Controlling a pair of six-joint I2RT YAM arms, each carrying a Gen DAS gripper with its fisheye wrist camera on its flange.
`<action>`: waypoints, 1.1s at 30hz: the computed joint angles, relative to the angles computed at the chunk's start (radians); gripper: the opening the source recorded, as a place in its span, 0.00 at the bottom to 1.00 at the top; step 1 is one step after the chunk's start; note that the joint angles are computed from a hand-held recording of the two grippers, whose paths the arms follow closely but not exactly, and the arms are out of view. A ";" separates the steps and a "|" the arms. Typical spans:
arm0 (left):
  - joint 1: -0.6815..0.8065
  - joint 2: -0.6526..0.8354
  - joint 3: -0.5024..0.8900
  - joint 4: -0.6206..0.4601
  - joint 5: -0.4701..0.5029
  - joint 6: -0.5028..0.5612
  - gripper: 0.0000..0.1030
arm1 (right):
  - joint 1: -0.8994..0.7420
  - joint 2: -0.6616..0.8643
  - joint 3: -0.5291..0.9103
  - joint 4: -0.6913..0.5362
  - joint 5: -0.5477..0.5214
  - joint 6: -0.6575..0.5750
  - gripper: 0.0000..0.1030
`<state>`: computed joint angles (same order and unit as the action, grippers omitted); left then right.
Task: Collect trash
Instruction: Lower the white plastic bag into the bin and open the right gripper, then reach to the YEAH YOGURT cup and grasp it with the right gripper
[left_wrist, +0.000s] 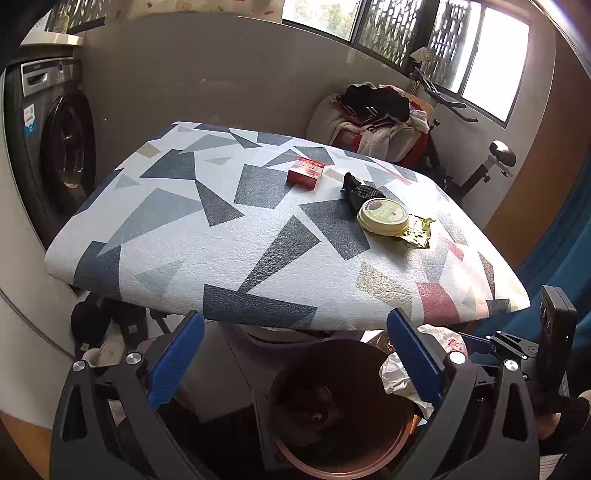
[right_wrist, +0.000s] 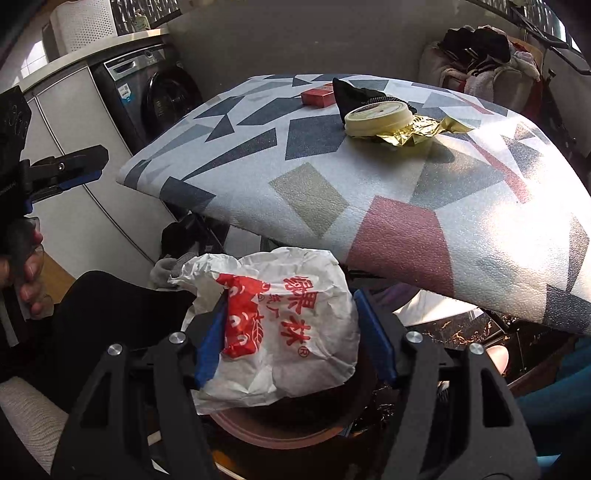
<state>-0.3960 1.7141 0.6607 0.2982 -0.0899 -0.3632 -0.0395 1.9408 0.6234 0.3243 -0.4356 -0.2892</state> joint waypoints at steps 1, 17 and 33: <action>0.000 0.003 0.001 -0.001 0.000 0.000 0.94 | -0.001 0.001 0.000 -0.001 0.001 -0.001 0.65; -0.016 0.038 0.018 -0.013 0.001 -0.001 0.94 | 0.006 0.012 0.000 0.011 0.044 0.008 0.93; -0.024 0.068 0.023 -0.003 0.009 -0.008 0.94 | -0.003 0.029 0.009 0.012 0.062 0.025 0.94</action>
<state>-0.4203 1.7825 0.6833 0.2953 -0.0810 -0.3715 -0.0426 1.9701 0.6324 0.3368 -0.3737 -0.2645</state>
